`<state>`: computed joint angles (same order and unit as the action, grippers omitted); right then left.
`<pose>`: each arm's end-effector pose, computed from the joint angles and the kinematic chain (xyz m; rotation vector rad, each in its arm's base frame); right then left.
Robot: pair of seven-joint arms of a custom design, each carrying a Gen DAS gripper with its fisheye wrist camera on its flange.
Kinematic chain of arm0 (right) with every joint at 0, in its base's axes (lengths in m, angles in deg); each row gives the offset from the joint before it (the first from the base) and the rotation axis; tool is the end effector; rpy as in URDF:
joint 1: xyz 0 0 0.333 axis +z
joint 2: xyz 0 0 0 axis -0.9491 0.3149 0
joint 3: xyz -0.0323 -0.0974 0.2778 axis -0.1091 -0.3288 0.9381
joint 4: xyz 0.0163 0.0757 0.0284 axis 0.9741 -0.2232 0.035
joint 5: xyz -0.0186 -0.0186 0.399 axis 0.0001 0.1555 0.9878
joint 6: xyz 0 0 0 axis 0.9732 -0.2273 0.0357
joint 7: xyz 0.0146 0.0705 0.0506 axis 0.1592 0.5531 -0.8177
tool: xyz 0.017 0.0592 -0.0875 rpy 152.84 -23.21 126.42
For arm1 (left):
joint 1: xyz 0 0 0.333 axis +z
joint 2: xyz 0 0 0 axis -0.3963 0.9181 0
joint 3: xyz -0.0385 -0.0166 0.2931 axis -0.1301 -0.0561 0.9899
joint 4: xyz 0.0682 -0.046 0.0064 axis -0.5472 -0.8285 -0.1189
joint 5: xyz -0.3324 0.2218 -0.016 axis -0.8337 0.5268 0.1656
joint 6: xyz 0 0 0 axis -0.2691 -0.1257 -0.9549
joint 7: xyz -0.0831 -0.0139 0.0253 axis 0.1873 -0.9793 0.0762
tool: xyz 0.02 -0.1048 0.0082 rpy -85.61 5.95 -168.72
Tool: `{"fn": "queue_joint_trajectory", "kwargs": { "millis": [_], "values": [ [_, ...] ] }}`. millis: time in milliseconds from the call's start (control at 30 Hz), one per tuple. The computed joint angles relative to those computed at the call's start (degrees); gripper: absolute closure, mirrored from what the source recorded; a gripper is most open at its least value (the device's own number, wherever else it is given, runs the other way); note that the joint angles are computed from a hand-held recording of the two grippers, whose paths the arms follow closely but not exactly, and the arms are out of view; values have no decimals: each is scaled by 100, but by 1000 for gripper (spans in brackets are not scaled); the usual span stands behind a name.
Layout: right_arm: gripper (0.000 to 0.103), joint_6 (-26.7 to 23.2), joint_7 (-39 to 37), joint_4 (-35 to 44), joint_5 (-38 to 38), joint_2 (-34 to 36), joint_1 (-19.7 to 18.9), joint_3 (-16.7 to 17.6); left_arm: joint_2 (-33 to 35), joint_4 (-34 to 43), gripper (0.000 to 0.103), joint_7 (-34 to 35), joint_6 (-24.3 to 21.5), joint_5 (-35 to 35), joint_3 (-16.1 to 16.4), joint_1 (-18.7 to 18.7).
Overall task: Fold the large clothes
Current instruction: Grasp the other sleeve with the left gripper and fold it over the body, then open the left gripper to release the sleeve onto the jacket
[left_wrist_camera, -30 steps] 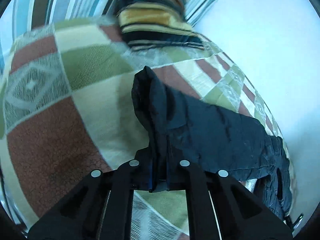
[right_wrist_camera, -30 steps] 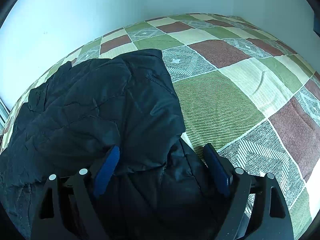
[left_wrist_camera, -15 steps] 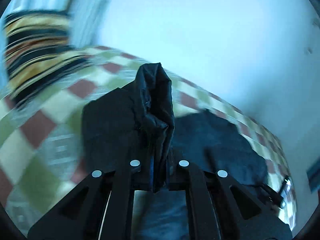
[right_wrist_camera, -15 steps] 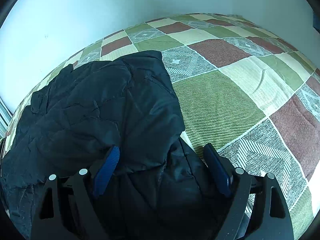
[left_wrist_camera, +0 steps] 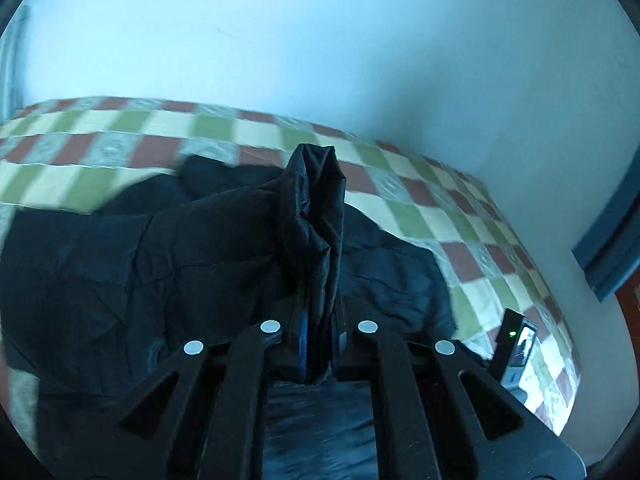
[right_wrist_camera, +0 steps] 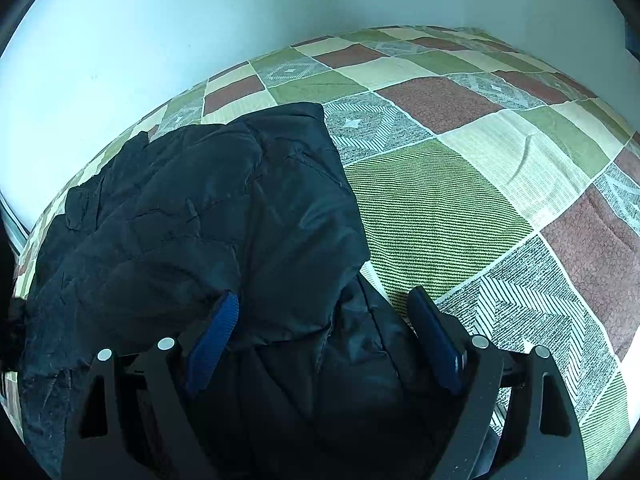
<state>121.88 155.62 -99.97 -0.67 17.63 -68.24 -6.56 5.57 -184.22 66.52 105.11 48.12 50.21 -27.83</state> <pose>0.5684 0.0272 0.4413 -1.4649 2.0514 -0.4949 0.5963 -0.1095 0.5982 -1.9016 1.7812 -1.1409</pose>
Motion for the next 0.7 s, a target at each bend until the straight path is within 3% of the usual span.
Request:
{"fn": "queue_joint_trajectory", "kwargs": {
  "millis": [367, 700],
  "values": [
    [17, 64, -145, -29, 213, -6, 20, -5, 1428, 1292, 96, -527, -514, 879, -508, -214],
    [17, 71, -158, -32, 224, -2, 15, -3, 1915, 1518, 92, -843, -810, 1295, -644, -195]
  ]
}}
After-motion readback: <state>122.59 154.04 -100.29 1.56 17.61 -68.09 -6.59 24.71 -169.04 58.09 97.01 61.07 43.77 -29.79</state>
